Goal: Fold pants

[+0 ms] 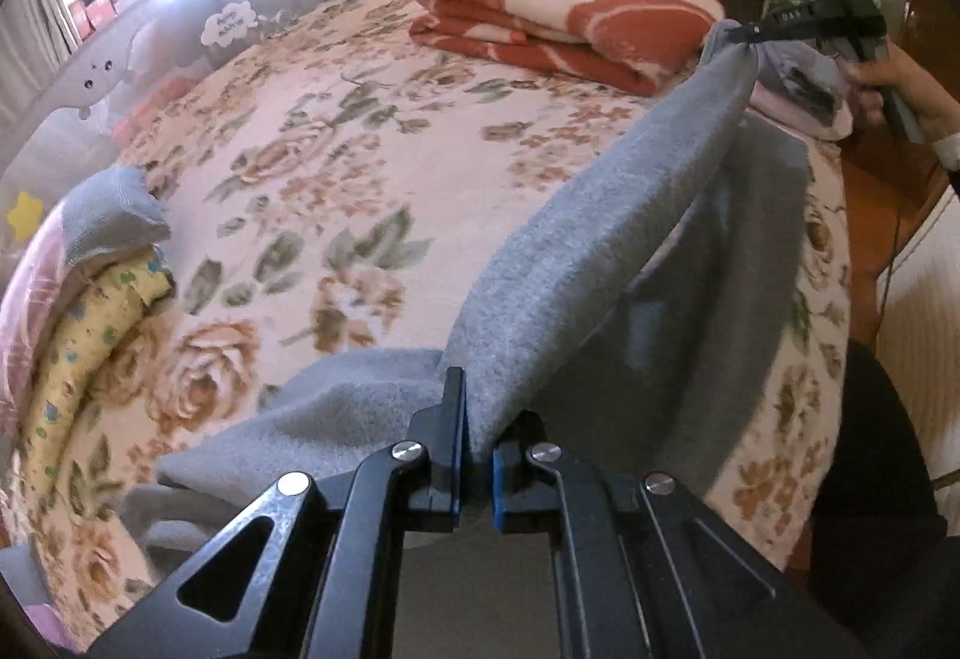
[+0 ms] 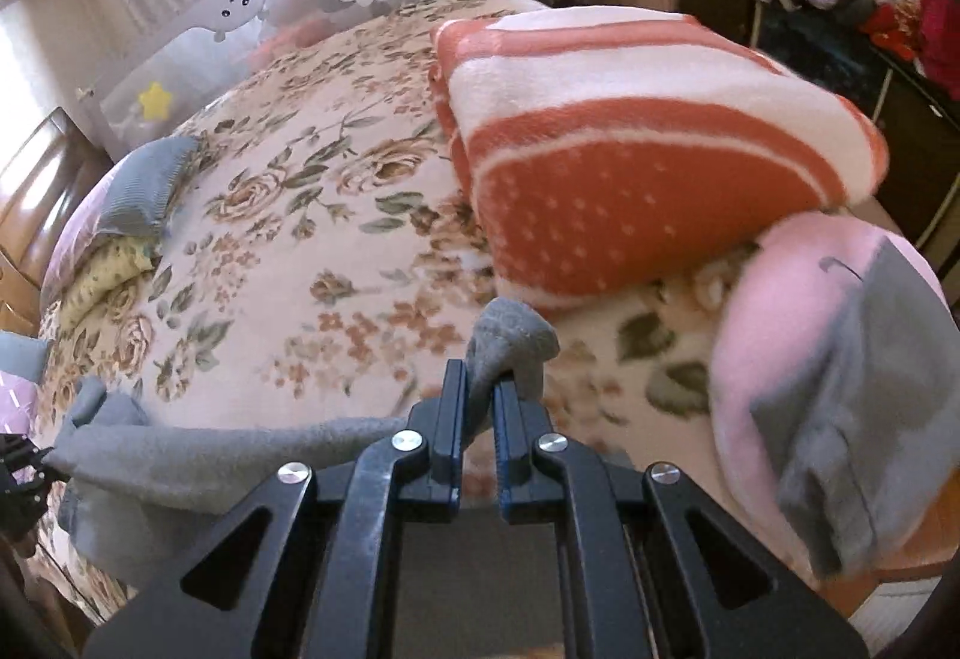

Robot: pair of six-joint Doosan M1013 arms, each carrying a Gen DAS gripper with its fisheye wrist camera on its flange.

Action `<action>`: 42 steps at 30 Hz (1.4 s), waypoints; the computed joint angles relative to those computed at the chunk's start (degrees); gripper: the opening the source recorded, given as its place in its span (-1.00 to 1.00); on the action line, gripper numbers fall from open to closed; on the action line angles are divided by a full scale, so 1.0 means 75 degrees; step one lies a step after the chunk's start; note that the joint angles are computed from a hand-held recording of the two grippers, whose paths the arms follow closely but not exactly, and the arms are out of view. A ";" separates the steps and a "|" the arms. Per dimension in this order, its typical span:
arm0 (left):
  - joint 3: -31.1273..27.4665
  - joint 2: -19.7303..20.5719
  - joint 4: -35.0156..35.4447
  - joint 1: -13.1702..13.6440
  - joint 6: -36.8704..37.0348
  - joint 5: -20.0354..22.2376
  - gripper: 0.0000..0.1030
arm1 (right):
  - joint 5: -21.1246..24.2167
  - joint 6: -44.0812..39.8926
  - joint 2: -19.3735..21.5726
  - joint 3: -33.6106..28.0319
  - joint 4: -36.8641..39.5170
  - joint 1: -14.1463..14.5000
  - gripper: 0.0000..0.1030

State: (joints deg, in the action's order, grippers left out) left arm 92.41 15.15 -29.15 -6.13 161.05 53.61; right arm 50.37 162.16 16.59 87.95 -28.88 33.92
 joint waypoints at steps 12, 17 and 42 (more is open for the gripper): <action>0.1201 -0.0328 0.0812 -0.0409 -0.0236 -0.0259 -0.75 | 0.1385 0.0234 -0.0045 0.0673 0.0515 0.0489 -0.82; 0.1275 -0.0417 0.0940 -0.0321 -0.0561 -0.0115 -0.48 | 0.1832 0.0294 0.0174 0.0570 0.0946 0.0617 -0.74; 0.0074 0.0149 0.0606 0.1773 -0.2665 -0.0467 -0.01 | 0.0143 -0.3210 0.2426 -0.3314 0.1743 0.1607 0.85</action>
State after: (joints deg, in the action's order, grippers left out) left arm 92.97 16.27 -24.60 7.16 141.07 50.11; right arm 51.44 138.08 34.78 63.10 -15.81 45.97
